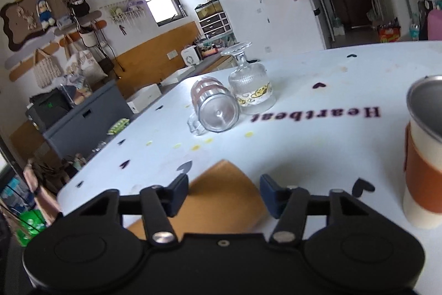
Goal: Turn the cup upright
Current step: 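Grasp the wooden cup rim with the left tool and lift it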
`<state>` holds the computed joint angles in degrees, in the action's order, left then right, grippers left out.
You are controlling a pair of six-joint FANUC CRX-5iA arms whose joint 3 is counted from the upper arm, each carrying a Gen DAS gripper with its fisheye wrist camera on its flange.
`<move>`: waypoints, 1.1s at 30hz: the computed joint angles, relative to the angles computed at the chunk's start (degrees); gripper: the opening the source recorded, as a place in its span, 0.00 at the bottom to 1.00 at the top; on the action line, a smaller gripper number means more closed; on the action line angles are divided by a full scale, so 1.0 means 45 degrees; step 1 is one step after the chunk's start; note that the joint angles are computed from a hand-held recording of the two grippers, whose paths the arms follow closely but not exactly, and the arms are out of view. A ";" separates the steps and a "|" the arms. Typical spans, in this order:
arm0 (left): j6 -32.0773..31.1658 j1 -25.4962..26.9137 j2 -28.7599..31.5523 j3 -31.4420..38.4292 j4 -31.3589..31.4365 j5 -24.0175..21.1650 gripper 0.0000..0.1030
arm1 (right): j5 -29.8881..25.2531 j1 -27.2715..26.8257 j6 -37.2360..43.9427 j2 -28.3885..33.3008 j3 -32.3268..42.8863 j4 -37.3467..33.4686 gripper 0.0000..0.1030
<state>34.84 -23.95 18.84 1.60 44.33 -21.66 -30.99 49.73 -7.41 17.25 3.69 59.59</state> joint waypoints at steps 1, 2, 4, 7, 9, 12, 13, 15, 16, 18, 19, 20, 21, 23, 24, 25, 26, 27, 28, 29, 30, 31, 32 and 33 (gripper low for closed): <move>0.0016 0.0024 -0.0022 -0.0068 0.0157 0.0084 0.80 | 0.0022 0.0040 0.0031 -0.0067 -0.0062 -0.0074 0.51; 0.0046 0.0041 -0.0047 -0.0133 0.0284 0.0194 0.80 | 0.0103 0.0084 -0.0059 -0.0183 -0.0219 -0.0034 0.50; 0.0301 0.0102 -0.0060 -0.0154 0.0215 0.0322 0.80 | 0.0428 0.0119 -0.0427 -0.0423 -0.0603 0.0229 0.50; 0.0369 0.0193 -0.0038 -0.0153 0.0353 0.0189 0.80 | 0.0787 0.0203 -0.0661 -0.0705 -0.0968 0.0595 0.50; -0.0082 0.0184 -0.0032 -0.0265 0.0798 0.0224 0.80 | 0.0535 0.0247 -0.0558 -0.0652 -0.0824 0.0891 0.51; -0.0832 0.0169 0.0227 -0.0138 0.1739 0.0199 0.80 | 0.0285 -0.0046 -0.0494 -0.0182 -0.0027 0.1116 0.53; -0.0682 0.0242 0.0406 0.0085 0.1814 -0.0033 0.80 | 0.0521 -0.0232 -0.0191 0.0085 0.0472 0.0622 0.58; -0.0461 0.0319 0.0711 0.0440 0.1936 -0.0388 0.77 | 0.0477 -0.0467 0.0730 0.0847 0.1784 -0.0708 0.67; -0.0435 0.0329 0.0776 0.0497 0.1995 -0.0458 0.76 | 0.0023 -0.0501 0.1860 0.1469 0.2929 -0.1876 0.68; -0.0595 0.0330 0.0856 0.0533 0.2176 -0.0523 0.71 | -0.1114 -0.0530 0.4094 0.2687 0.5230 -0.3883 0.66; -0.0762 0.0317 0.0829 0.0450 0.2340 -0.0495 0.71 | -0.1626 -0.0582 0.5289 0.3243 0.6332 -0.4961 0.61; -0.0918 0.0287 0.0783 0.0345 0.2477 -0.0387 0.70 | -0.2174 -0.0661 0.6484 0.3803 0.7483 -0.6158 0.57; -0.0969 0.0285 0.0729 0.0264 0.2483 -0.0332 0.69 | -0.2787 -0.0730 0.7491 0.4333 0.8608 -0.7333 0.46; -0.0815 0.0339 0.0612 0.0117 0.2372 -0.0267 0.68 | -0.3237 -0.0875 0.8763 0.4799 0.9719 -0.9018 0.41; -0.0719 0.0349 0.0519 -0.0017 0.2307 -0.0079 0.68 | -0.3126 -0.0891 0.9128 0.4739 0.9693 -0.9395 0.39; -0.0110 0.0406 0.0458 0.0009 0.1733 0.0025 0.68 | -0.3166 -0.0857 0.9231 0.4771 0.9730 -0.9360 0.39; 0.0673 0.0483 0.0409 0.0081 0.1038 0.0164 0.68 | -0.3277 -0.0784 0.9176 0.4793 0.9698 -0.9074 0.38; 0.1137 0.0520 0.0349 0.0060 0.0668 0.0330 0.68 | -0.3438 -0.0731 0.9147 0.4826 0.9710 -0.8884 0.36; 0.1605 0.0617 0.0351 0.0176 0.0272 0.0135 0.68 | -0.3610 -0.0690 0.9084 0.4856 0.9741 -0.8827 0.35; 0.1627 0.0626 0.0320 0.0086 0.0377 0.0206 0.68 | -0.3802 -0.0656 0.8994 0.4855 0.9736 -0.8815 0.35; 0.1745 0.0611 0.0251 -0.0008 0.0323 0.0368 0.68 | -0.3965 -0.0616 0.8906 0.4835 0.9679 -0.8744 0.35; 0.1961 0.0633 0.0237 0.0012 0.0136 0.0402 0.68 | -0.3945 -0.0564 0.8657 0.4733 0.9407 -0.8446 0.35; 0.2110 0.0656 0.0222 0.0014 0.0073 0.0408 0.68 | -0.3946 -0.0517 0.8473 0.4590 0.9125 -0.8251 0.35; 0.2217 0.0680 0.0214 0.0014 0.0078 0.0400 0.68 | -0.3876 -0.0482 0.8285 0.4454 0.8851 -0.8083 0.35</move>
